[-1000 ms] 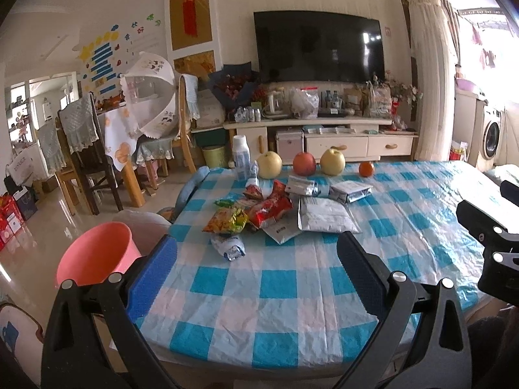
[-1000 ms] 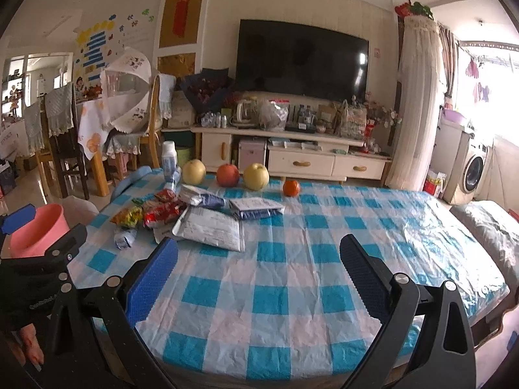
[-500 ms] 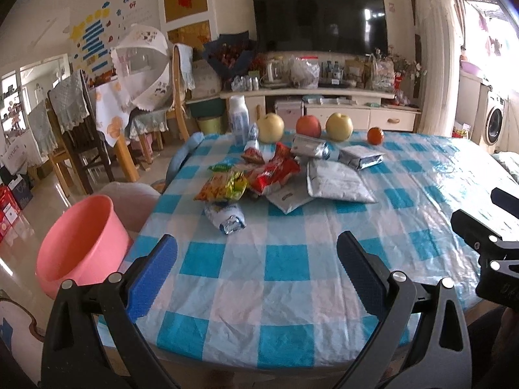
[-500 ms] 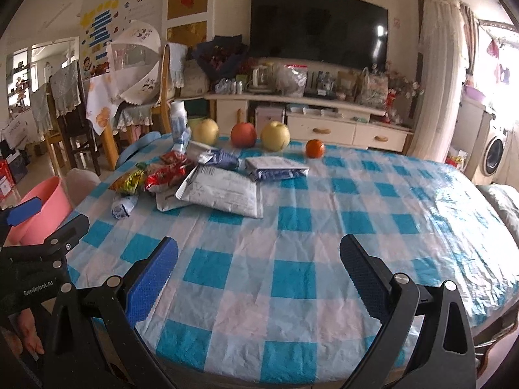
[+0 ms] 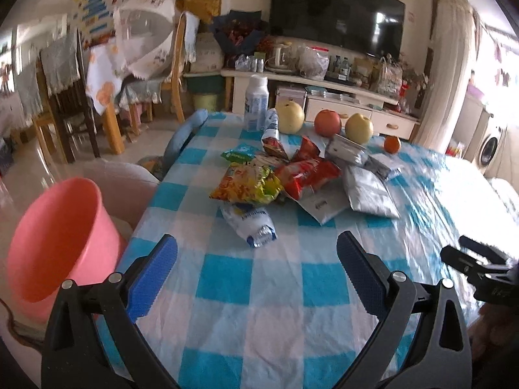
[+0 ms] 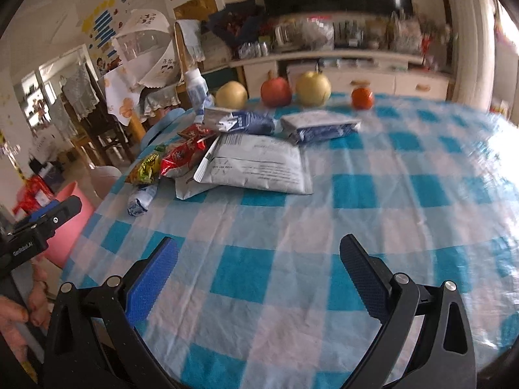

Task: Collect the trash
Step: 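Grasp the yellow snack bag with the left tool while the right tool grasps the white paper packet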

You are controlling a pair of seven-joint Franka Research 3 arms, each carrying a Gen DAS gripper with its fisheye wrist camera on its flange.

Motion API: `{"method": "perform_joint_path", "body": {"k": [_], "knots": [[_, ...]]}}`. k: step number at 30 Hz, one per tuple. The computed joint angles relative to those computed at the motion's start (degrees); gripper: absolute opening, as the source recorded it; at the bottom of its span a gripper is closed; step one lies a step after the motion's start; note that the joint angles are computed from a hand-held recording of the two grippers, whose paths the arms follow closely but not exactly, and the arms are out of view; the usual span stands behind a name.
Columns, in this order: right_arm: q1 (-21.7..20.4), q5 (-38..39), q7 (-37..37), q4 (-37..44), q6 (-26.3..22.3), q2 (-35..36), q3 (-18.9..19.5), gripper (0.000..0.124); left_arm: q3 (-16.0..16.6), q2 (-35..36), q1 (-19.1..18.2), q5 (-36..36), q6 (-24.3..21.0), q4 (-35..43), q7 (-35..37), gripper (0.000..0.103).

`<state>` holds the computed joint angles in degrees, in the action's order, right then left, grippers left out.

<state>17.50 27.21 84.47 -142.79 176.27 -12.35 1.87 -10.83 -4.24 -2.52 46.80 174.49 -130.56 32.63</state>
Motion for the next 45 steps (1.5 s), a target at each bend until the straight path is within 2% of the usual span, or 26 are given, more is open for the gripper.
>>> {"method": "perform_joint_path", "body": {"k": [2, 5, 8, 11, 14, 21, 24, 27, 30, 32, 34, 36, 42, 44, 45], "knots": [[4.4, 7.6, -5.5, 3.3, -2.1, 2.7, -4.7, 0.098, 1.3, 2.2, -1.4, -9.2, 1.1, 1.0, 8.3, 0.099], [6.3, 18.4, -14.9, 8.0, -5.0, 6.2, -6.9, 0.098, 1.4, 6.3, -2.1, -21.2, 1.4, 4.4, 21.0, 0.099], [5.0, 24.0, -20.3, 12.3, -7.8, 9.5, -6.2, 0.098, -0.2, 10.8, -1.3, -29.1, 0.3, 9.1, 30.8, 0.099], [2.9, 26.1, -23.3, 16.2, -9.5, 12.7, -4.6, 0.098, 0.3, 14.6, -1.9, -30.2, -0.7, 13.3, 33.6, 0.099], [0.7, 26.0, -24.7, 19.2, -10.1, 15.3, -2.6, 0.098, -2.0, 18.1, 0.2, -35.5, -3.0, 17.3, 38.2, 0.099], [-4.1, 19.8, -22.5, 25.7, -10.9, 21.5, 1.1, 0.098, -2.7, 24.0, 1.6, -41.0, -5.9, 24.0, 41.0, 0.098], [-5.8, 18.5, -21.6, 27.4, -11.4, 23.3, 2.2, 0.098, -4.0, 26.1, 2.7, -43.5, -7.4, 26.2, 42.5, 0.096], [-8.1, 20.1, -24.1, 29.8, -13.2, 24.9, 3.6, 0.098, -4.5, 27.9, 3.0, -44.9, -8.7, 28.2, 43.7, 0.087], [-8.4, 16.8, -22.8, 31.3, -15.4, 26.3, 3.1, 0.098, -5.0, 28.6, 3.3, -46.3, -8.1, 28.7, 44.5, 0.08], [-9.1, 16.4, -22.7, 32.5, -19.2, 27.0, 3.5, 0.098, -4.4, 28.9, 2.8, -46.4, -8.1, 29.0, 43.7, 0.079], [-9.3, 15.9, -23.7, 32.2, -20.7, 26.4, 3.7, 0.099, -5.0, 29.1, 3.3, -47.4, -8.0, 29.1, 43.8, 0.078], [-10.9, 20.6, -27.7, 32.0, -24.9, 25.3, 5.1, 0.099, -5.3, 29.2, 3.6, -48.1, -8.1, 29.2, 43.8, 0.077], [-9.5, 25.1, -38.4, 29.5, -35.1, 20.8, 4.7, 0.099, -4.8, 29.1, 2.8, -47.6, -8.5, 29.1, 43.8, 0.076], [-8.1, 24.9, -43.0, 27.5, -34.6, 18.7, 4.3, 0.099, -5.1, 29.1, 3.1, -47.9, -8.6, 29.2, 44.2, 0.076], [-6.9, 23.9, -44.5, 25.9, -30.7, 17.5, 4.3, 0.099, -4.9, 29.2, 2.8, -47.7, -8.5, 29.2, 44.1, 0.076]]}}
